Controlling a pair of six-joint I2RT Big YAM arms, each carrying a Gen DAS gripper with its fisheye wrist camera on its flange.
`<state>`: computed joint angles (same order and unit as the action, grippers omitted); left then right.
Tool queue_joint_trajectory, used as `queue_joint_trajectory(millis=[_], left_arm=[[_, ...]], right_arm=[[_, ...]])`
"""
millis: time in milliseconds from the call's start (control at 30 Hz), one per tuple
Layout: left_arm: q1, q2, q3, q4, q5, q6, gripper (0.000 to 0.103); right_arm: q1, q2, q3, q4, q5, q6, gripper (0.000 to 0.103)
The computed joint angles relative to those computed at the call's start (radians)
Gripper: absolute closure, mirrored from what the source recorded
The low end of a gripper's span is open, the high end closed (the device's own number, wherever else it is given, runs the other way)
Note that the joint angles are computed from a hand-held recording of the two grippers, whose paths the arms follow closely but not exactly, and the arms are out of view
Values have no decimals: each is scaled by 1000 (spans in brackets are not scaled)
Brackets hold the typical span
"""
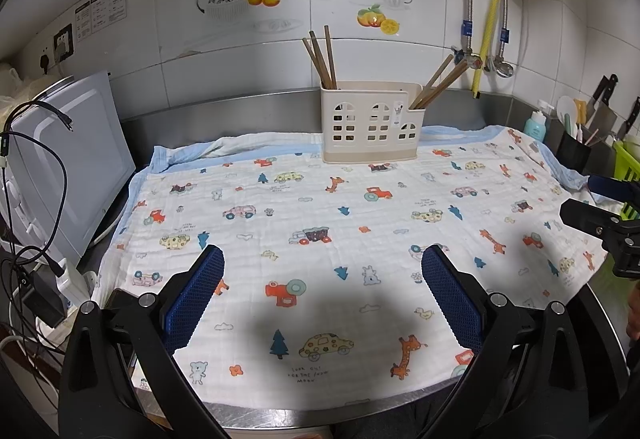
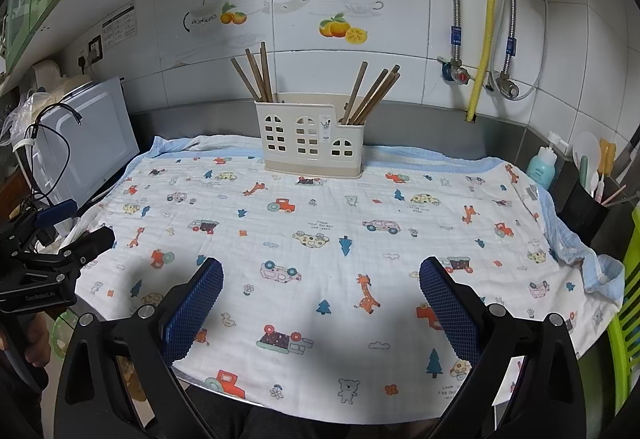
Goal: Organize utensils
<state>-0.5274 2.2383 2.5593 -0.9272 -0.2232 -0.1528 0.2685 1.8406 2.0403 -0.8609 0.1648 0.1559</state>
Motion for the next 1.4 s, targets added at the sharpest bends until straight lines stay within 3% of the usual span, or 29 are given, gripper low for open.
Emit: queue_joint_trajectory(millis=[1400], left_arm=[[-1,4,9,-5,2,0,5]], right_arm=[[7,6,18,-9,-8,-8,8]])
